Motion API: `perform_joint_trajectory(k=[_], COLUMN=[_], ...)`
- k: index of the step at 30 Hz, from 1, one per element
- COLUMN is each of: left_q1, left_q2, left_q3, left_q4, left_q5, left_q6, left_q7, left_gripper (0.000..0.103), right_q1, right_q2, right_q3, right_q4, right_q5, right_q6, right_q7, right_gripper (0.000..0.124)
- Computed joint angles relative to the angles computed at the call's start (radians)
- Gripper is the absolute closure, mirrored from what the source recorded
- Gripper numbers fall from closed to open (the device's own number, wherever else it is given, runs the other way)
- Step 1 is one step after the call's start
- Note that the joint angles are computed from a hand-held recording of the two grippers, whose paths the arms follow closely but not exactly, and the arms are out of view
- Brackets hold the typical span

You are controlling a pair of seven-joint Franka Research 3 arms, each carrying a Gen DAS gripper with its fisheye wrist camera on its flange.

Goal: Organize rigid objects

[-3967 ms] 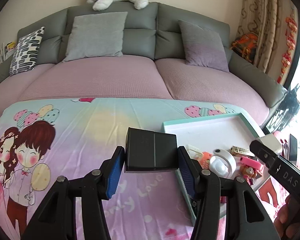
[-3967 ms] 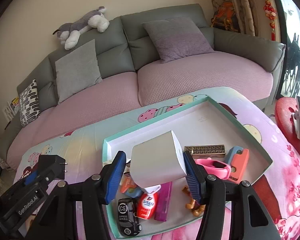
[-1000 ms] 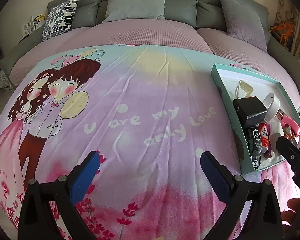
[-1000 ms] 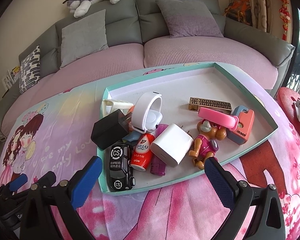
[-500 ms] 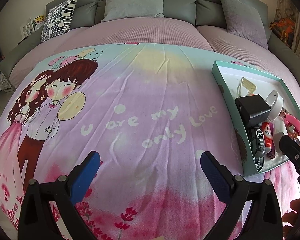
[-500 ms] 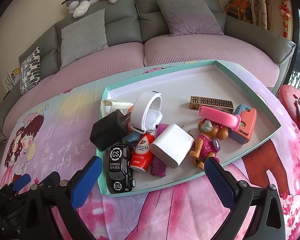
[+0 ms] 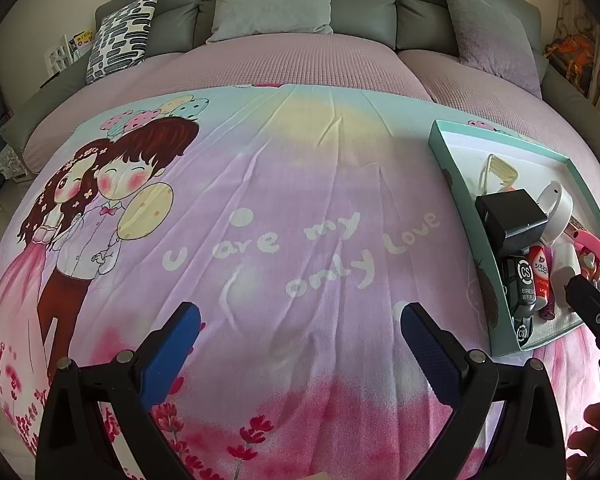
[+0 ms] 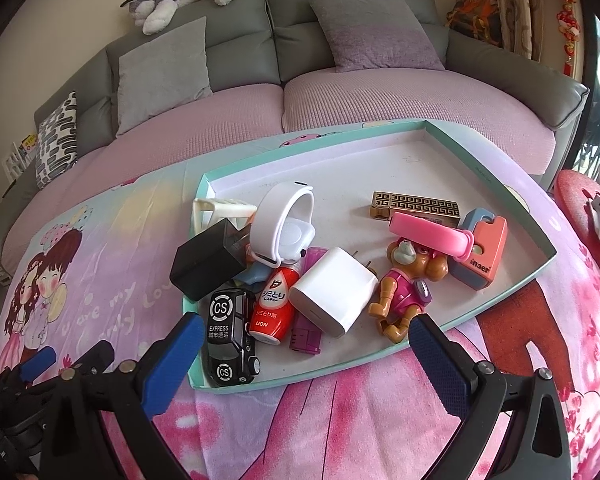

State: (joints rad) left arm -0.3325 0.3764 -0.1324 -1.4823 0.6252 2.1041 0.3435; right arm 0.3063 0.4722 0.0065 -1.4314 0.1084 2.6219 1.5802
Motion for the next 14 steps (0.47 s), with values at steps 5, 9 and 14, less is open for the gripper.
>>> perform_joint_trajectory(k=[5, 9, 14], left_q1=[0.001, -0.003, 0.003], left_q2=[0.005, 0.005, -0.009], left_q3=[-0.001, 0.001, -0.001], left_q4=[0.003, 0.003, -0.017], left_q5=[-0.010, -0.006, -0.007], left_q6=[-0.003, -0.008, 0.010], left_q7=[0.004, -0.004, -0.017], left_gripper=[0.003, 0.003, 0.003], right_q1=[-0.001, 0.000, 0.000], right_q2=[-0.002, 0.000, 0.005], right_q3=[-0.004, -0.006, -0.007], right_q4=[-0.003, 0.000, 0.006], right_q5=[-0.004, -0.007, -0.012], right_q6=[0.000, -0.002, -0.008], right_q7=[0.005, 0.010, 0.012], right_gripper=[0.021, 0.021, 0.021])
